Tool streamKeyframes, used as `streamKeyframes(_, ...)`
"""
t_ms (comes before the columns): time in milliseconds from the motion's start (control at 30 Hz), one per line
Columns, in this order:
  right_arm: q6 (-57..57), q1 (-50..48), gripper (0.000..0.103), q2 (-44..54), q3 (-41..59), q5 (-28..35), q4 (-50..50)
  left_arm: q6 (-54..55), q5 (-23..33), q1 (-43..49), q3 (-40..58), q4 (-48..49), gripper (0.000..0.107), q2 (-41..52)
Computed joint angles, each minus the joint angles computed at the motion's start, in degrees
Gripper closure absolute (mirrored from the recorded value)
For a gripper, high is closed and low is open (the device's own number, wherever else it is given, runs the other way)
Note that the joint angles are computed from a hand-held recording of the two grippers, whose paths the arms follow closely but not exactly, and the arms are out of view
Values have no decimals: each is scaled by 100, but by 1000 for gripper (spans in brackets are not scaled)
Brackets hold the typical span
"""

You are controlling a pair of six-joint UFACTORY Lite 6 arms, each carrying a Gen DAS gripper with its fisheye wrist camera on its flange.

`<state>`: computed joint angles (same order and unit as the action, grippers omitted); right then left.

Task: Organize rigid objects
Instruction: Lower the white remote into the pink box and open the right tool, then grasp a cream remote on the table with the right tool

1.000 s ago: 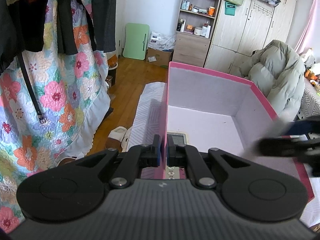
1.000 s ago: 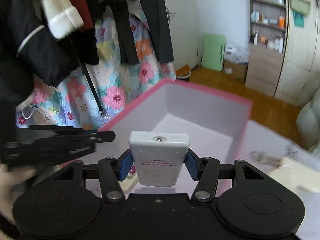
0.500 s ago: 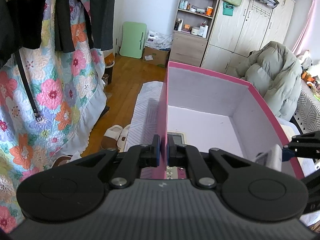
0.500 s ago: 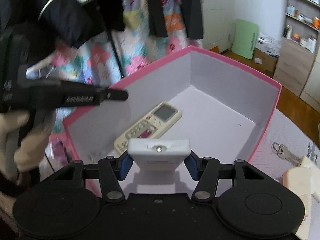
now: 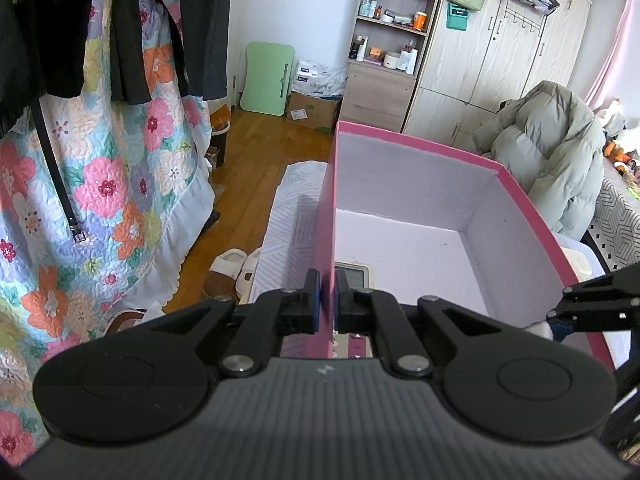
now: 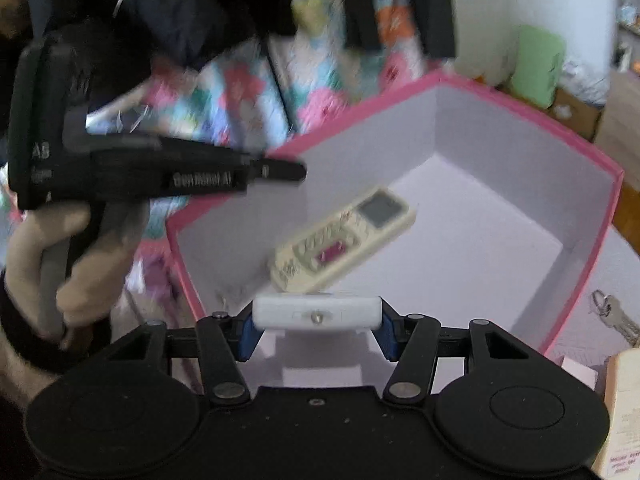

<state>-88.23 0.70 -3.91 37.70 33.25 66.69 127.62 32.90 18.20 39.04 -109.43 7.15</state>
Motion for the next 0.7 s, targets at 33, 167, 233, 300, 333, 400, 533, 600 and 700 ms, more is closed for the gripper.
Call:
streamKeyframes(33, 256, -5, 38, 42, 114, -70, -347, -23, 2, -1, 14, 13, 102, 7)
streamKeyframes(167, 793, 253, 27, -315, 26, -776, -1158, -43, 8, -4, 6, 24, 102, -1)
streamKeyframes(233, 673, 259, 27, -732, -203, -947, -1046, -47, 6, 2, 7, 40, 102, -10)
streamKeyframes(300, 297, 64, 27, -1246, -474, -902, -644, -79, 14, 6, 3, 64, 102, -14)
streamKeyframes(333, 37, -125, 27, -1525, -622, -788, -344, -32, 9, -3, -3, 29, 102, -17)
streamKeyframes(400, 182, -715, 27, -2118, -804, -261, -327, 10, 17, 1, -23, 4, 102, -33)
streamKeyframes(533, 909, -1969, 27, -2757, -750, 786, -964, -38, 6, -2, -1, 64, 102, -46)
streamKeyframes(600, 999, -2548, 27, -2953, -711, 1033, -1273, 12, 1, 5, -17, 26, 102, -54)
streamKeyframes(700, 765, -3359, 28, -2856, -658, 1231, -1444, 171, 1, -15, -35, -35, 102, -81)
